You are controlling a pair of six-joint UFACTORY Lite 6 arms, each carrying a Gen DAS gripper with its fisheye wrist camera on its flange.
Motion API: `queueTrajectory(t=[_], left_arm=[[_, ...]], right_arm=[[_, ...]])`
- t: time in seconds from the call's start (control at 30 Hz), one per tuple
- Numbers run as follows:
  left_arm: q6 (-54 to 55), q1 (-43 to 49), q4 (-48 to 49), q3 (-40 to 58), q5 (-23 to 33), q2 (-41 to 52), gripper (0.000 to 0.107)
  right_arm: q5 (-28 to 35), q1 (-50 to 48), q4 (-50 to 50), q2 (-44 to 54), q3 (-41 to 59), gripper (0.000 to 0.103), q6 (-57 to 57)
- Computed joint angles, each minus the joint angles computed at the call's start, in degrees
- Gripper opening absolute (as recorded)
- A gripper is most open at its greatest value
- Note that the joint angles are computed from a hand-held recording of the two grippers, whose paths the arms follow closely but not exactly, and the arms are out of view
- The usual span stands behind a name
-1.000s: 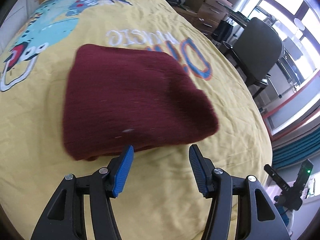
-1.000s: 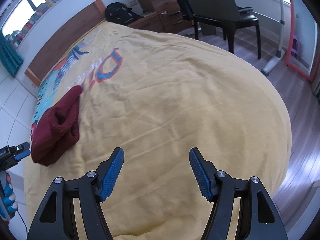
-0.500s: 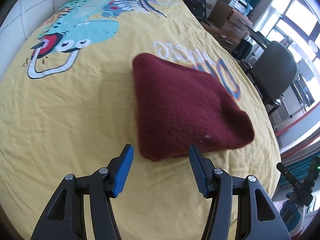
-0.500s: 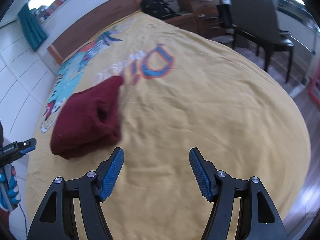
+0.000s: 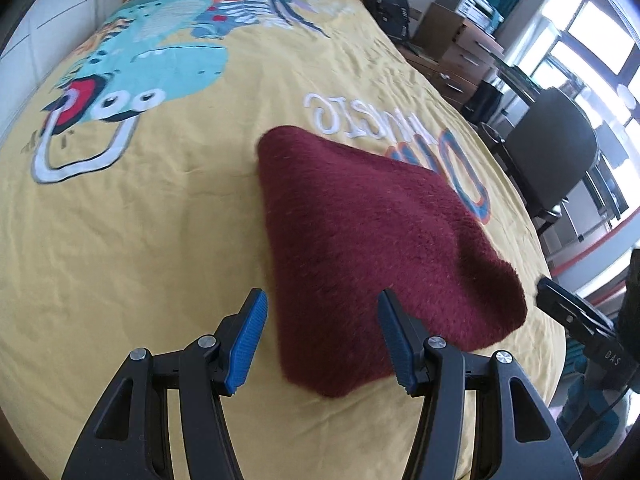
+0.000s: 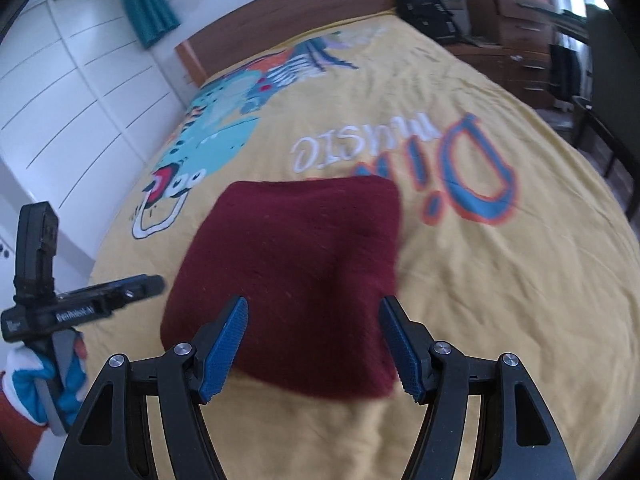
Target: Fold small clothes
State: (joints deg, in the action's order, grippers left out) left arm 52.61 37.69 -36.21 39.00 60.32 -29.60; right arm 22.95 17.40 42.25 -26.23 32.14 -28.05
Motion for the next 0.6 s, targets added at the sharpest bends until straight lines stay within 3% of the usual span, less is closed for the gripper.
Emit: queueTrajectory(t=[0.3, 0.4, 0.5, 0.6], left_arm=[[-1.3, -13.2, -1.9, -4.9, -14.8, 6.5, 0.051], [1.7, -12.2, -3.7, -6.1, -15.6, 8.2, 0.052], [2.6, -10.9, -3.5, -5.7, -14.7, 8.4, 0.052], [5.4, -7.1, -4.8, -4.0, -10.8, 8.8, 0.054]], right_arm=[[-4.5, -3.4, 30.4, 18.9, 1.3, 0.070, -34.0], [-5.4, -5.5, 35.9, 22.7, 0.1, 0.070, -41.0], [0.0, -10.7, 42.1, 25.1, -1.0, 0.072, -47.8], [0.2, -11.0, 38.4, 23.9, -0.7, 0.072, -44.2]])
